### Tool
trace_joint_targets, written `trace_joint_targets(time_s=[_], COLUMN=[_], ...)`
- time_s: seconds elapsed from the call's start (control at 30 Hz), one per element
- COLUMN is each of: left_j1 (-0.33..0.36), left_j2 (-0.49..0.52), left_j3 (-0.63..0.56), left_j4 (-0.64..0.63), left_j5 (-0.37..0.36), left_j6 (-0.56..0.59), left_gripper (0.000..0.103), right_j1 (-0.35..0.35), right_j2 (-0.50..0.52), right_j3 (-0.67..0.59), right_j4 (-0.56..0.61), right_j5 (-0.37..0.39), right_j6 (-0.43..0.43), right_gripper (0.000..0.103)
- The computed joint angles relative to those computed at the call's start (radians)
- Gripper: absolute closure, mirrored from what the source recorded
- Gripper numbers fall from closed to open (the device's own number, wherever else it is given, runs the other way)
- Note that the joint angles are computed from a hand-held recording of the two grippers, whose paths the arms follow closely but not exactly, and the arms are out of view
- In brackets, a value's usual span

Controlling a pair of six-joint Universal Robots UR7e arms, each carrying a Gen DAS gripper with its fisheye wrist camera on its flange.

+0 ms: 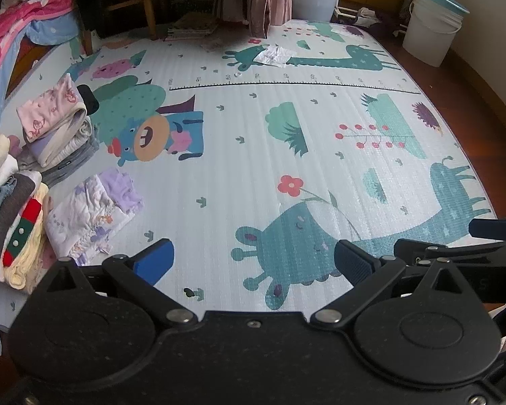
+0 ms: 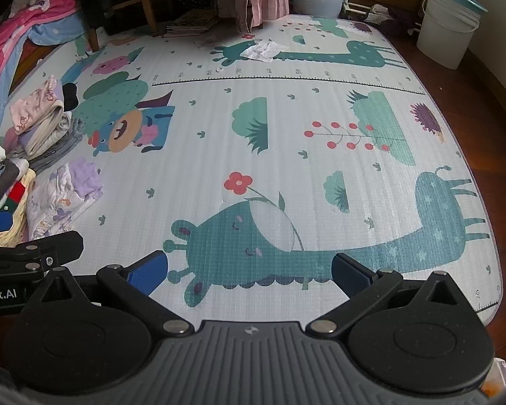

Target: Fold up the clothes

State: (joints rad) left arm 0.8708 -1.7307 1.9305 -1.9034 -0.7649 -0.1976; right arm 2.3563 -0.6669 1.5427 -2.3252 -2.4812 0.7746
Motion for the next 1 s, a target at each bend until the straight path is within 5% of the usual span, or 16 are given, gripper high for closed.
trace_joint_targets(time_s=[1.0], left_j1=[0.018], left_j2=[0.006], left_j3=[-0.017], left_j4=[-0.009], left_j5=[-0.015], left_j6=[0.012], left_gripper=[0.0], right_j1=[-0.001], right_j2=[0.003], right_j3=[-0.009], right_j4=[0.02], right_j5=[0.002], right_j6=[0.01], right_gripper=[0.0])
